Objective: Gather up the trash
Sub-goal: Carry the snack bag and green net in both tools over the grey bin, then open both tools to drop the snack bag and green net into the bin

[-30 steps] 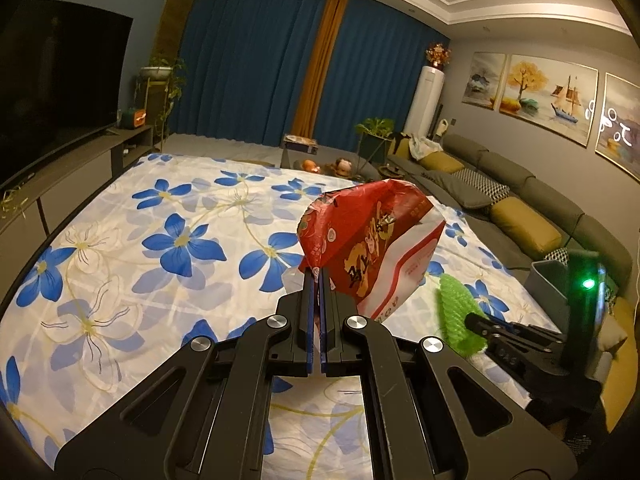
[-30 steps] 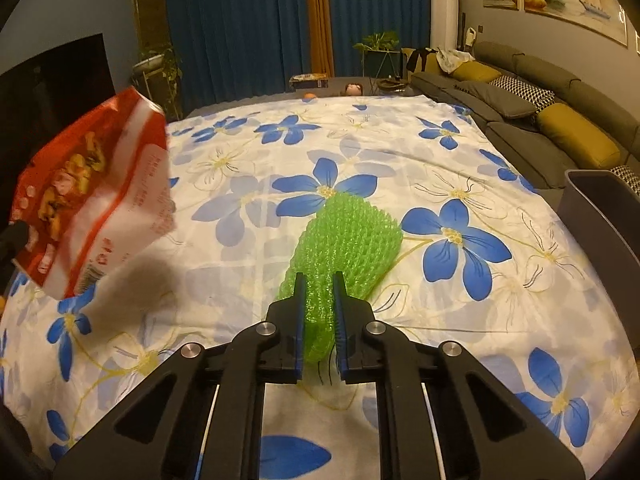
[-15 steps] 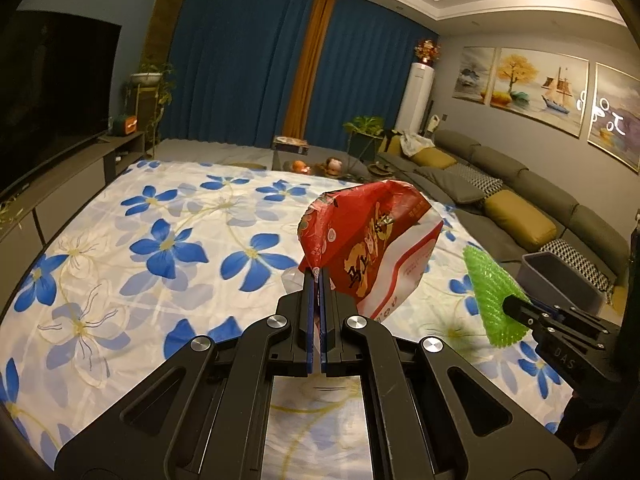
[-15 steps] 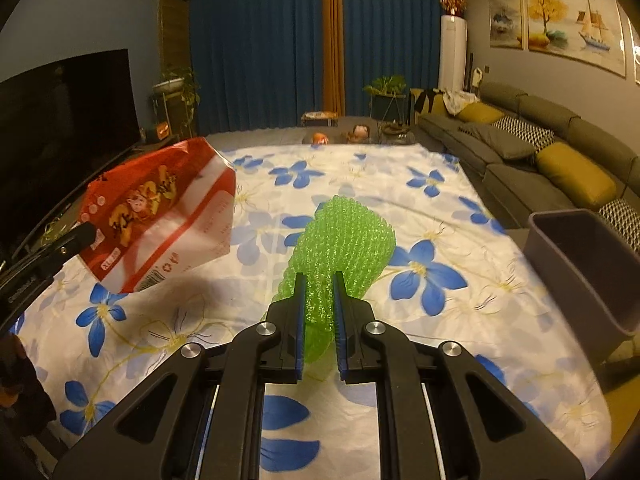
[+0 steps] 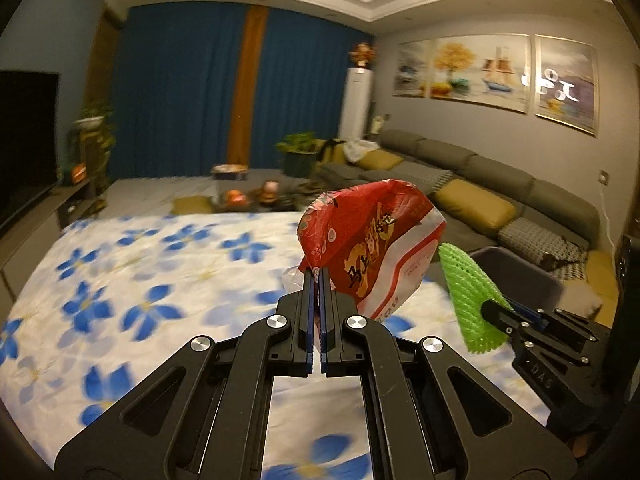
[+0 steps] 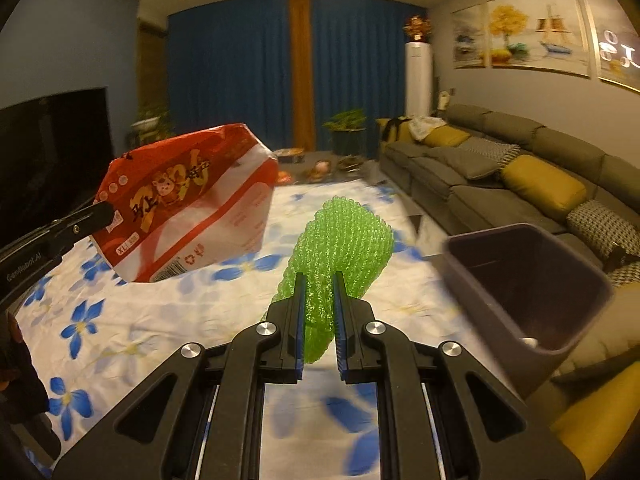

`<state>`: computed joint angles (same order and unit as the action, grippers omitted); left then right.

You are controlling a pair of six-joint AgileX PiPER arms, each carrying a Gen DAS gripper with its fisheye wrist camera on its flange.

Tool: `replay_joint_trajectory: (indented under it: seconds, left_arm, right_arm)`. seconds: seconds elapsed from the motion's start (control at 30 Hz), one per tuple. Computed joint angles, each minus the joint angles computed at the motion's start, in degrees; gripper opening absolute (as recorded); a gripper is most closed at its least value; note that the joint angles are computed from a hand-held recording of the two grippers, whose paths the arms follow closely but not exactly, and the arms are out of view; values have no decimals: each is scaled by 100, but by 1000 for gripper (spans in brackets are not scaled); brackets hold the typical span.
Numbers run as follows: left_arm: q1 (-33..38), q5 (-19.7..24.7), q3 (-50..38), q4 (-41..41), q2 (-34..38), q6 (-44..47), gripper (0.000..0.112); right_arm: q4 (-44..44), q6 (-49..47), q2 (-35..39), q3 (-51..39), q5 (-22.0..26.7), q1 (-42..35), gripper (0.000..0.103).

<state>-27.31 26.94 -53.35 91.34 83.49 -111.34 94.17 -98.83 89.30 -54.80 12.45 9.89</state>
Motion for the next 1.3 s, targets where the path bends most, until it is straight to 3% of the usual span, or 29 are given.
replay_joint_trajectory:
  seconds: [0.23, 0.4, 0.63, 0.87, 0.97, 1.07, 1.13, 1.3]
  left_arm:
    - [-604, -337, -2011, -791, 1568, 995, 1]
    - [-829, -476, -3952, -2524, 2984, 2926, 1]
    - [-869, -82, -6367, -5148, 4633, 5613, 1]
    - [-817, 273, -7819, -6689, 5559, 7157, 2]
    - [-747, 15, -7774, -7277, 5594, 7690, 4]
    - [-601, -364, -7476, -8308, 5518, 8545, 19]
    - [-606, -531, -7265, -8152, 5461, 8318, 46]
    - [-536, -907, -6291, -7225, 4971, 7324, 65]
  right_arm:
    - [-75, -24, 320, -429, 330, -1313, 13]
    - [-473, 483, 801, -992, 480, -2038, 13]
    - [-1368, 1629, 1575, -1842, 557, -2508, 14]
    - [-1596, 1991, 2034, -2252, 588, -2549, 24]
    - [-1617, 2041, 2130, -2341, 565, -2522, 31]
    - [-1618, 2086, 2201, -2403, 614, -2555, 39]
    - [-1582, 2082, 2226, -2405, 606, -2571, 43]
    - [-1317, 1878, 2136, -2219, 530, -2628, 51]
